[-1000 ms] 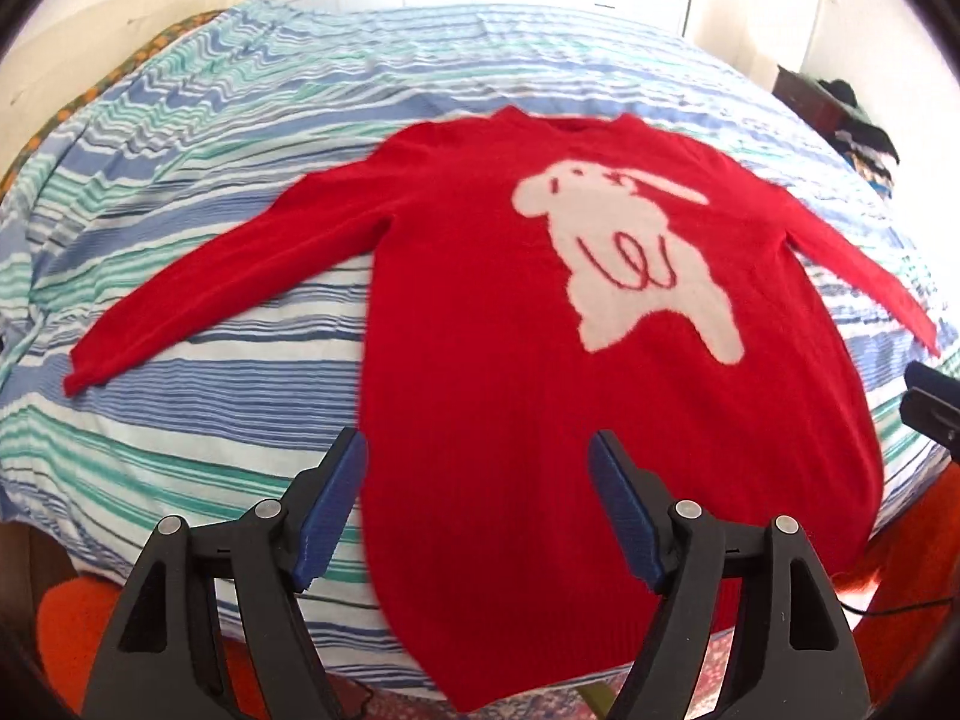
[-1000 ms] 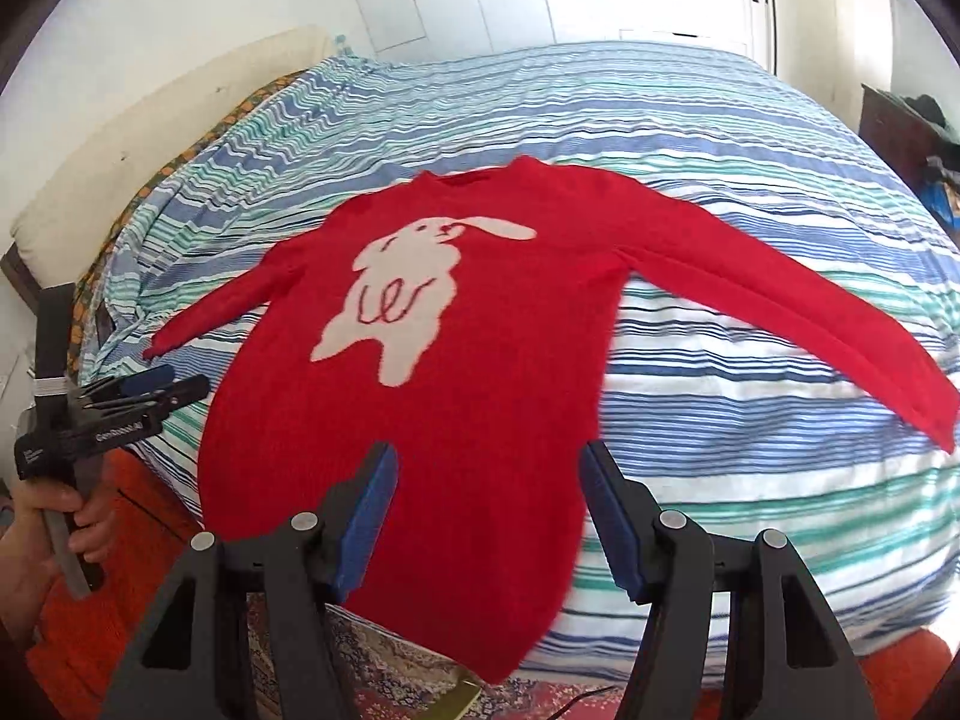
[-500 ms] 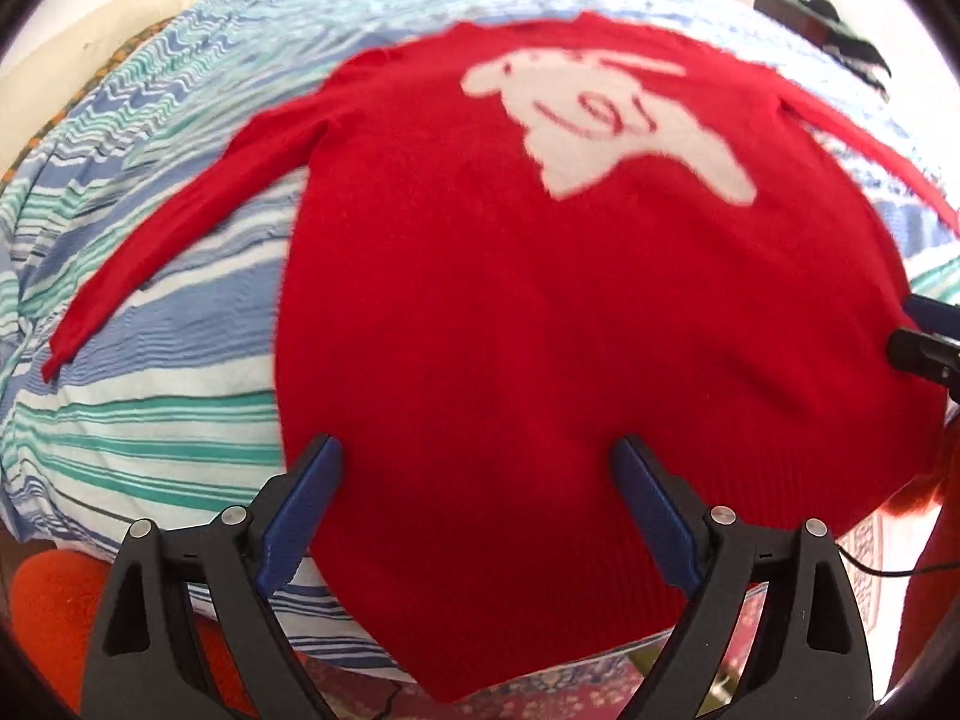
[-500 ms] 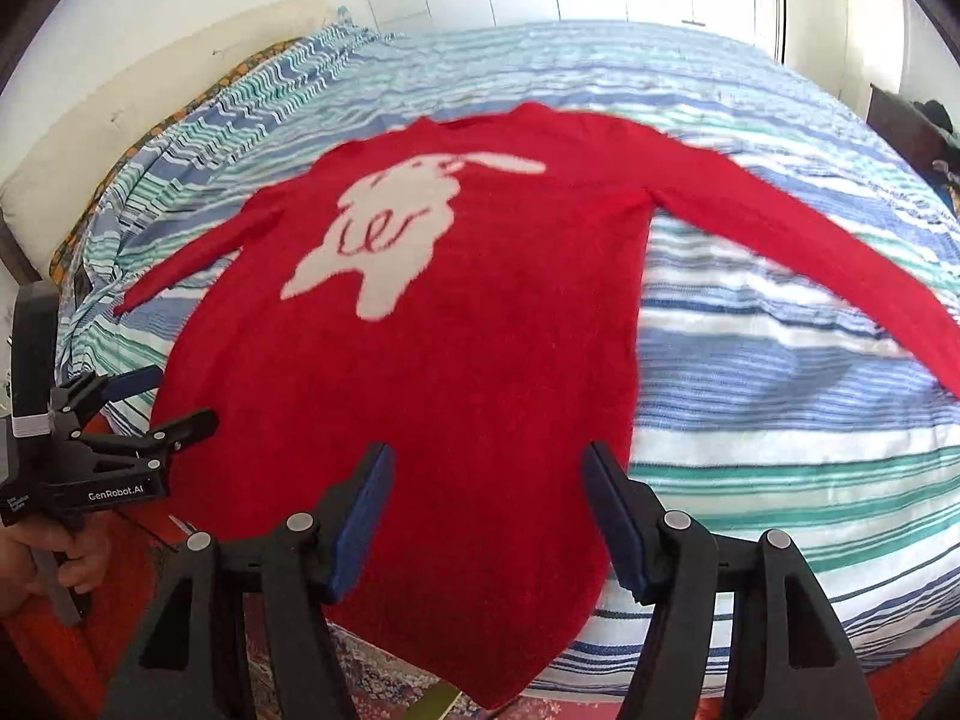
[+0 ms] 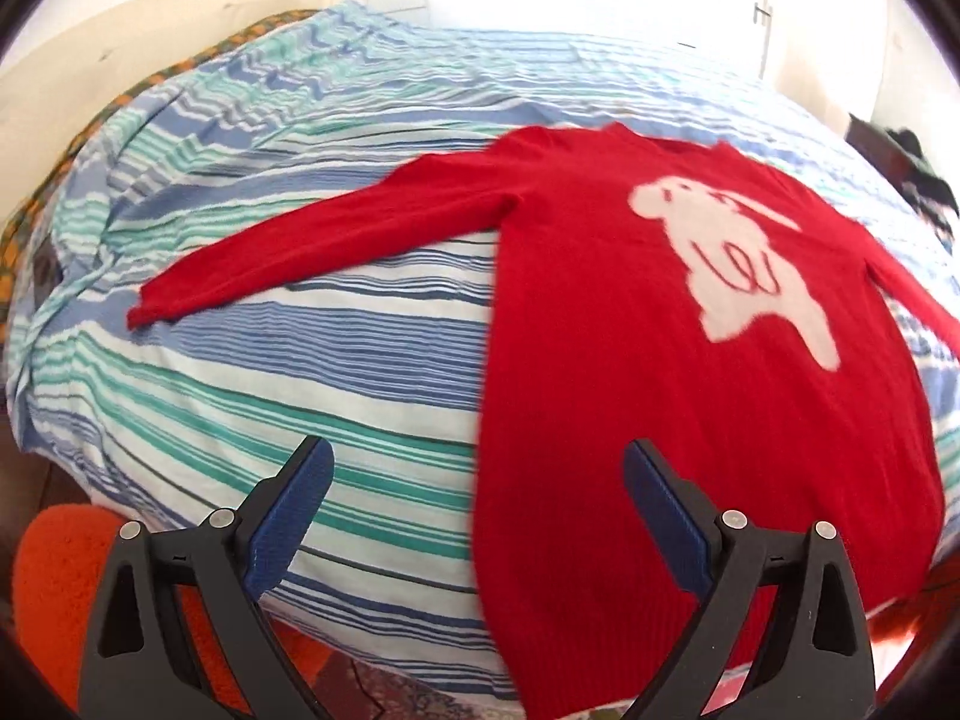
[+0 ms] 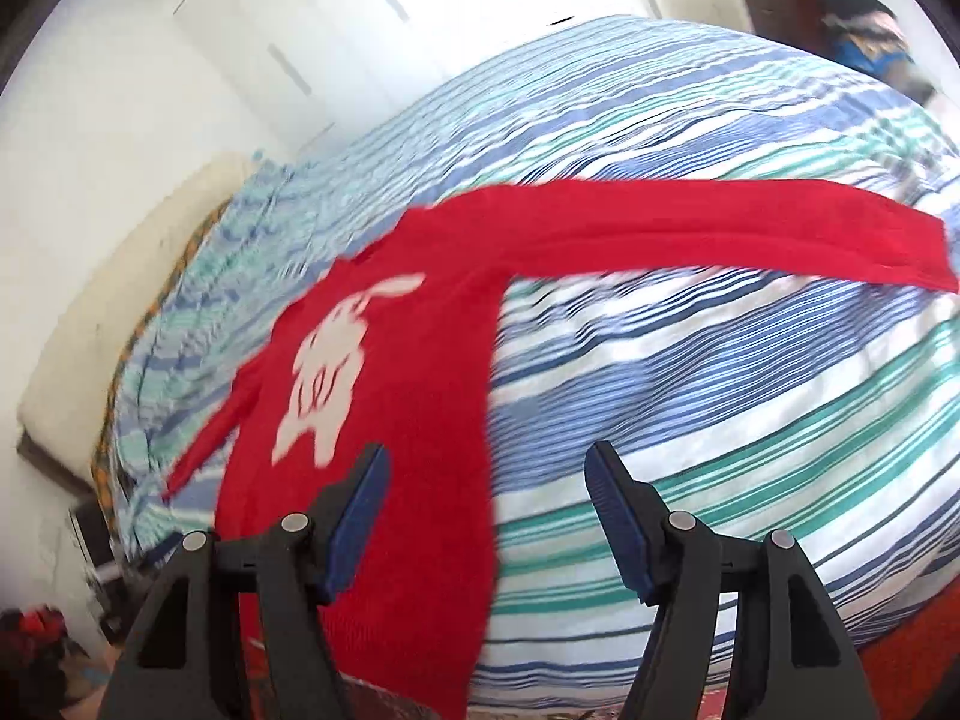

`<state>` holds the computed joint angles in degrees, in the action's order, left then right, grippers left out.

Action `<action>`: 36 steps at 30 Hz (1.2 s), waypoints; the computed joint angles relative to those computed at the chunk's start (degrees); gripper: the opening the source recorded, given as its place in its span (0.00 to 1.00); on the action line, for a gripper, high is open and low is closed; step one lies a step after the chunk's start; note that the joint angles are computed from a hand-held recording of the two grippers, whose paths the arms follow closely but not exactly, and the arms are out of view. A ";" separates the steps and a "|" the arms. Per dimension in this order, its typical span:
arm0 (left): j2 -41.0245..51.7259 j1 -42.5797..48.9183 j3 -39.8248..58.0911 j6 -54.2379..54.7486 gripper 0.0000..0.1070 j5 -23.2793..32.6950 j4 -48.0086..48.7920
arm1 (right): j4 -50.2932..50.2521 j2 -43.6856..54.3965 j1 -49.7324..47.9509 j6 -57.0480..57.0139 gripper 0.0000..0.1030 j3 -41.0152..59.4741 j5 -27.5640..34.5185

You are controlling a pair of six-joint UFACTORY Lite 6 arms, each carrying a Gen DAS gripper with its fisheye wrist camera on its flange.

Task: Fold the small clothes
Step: 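Grasp the sleeve with the right gripper and fold it across the rabbit print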

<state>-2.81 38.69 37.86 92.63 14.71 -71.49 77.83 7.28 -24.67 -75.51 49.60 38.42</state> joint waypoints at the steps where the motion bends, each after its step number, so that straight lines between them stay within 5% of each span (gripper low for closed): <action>1: 1.93 1.02 1.82 -1.54 0.91 -0.19 0.25 | -1.12 3.42 -5.32 3.00 0.65 4.23 2.78; 7: 7.90 4.17 6.72 -10.54 0.91 -0.86 4.80 | -8.60 29.12 -27.11 30.42 0.66 34.93 15.60; 12: 9.19 1.96 6.37 -12.42 0.91 -4.08 6.50 | -6.24 39.51 -29.73 36.38 0.66 42.53 22.08; 19: 10.21 1.95 7.25 -19.44 0.91 -4.24 13.18 | -1.19 43.39 -26.17 38.51 0.62 45.64 9.85; 21: 11.57 2.41 8.35 -23.70 0.91 -3.73 16.80 | -2.86 42.76 -24.69 39.11 0.50 45.77 5.77; 22: 12.14 2.77 8.91 -25.27 0.91 -3.32 18.15 | -7.05 42.45 -23.56 41.33 0.23 46.69 3.36; 23: 12.49 3.15 9.33 -26.24 0.91 -2.91 18.94 | -13.04 42.35 -22.56 44.76 0.07 48.50 1.05; 24: 12.56 3.34 9.61 -27.24 0.91 -2.60 19.67 | -17.81 41.74 -21.66 47.18 0.06 49.75 -0.57; 30: 12.98 4.74 10.20 -24.71 0.91 -0.20 16.43 | -24.17 34.27 -14.13 46.13 0.06 60.08 4.35; 36: 13.31 5.37 10.78 -22.27 0.91 1.07 14.43 | -33.10 43.02 6.32 55.66 0.06 94.13 16.65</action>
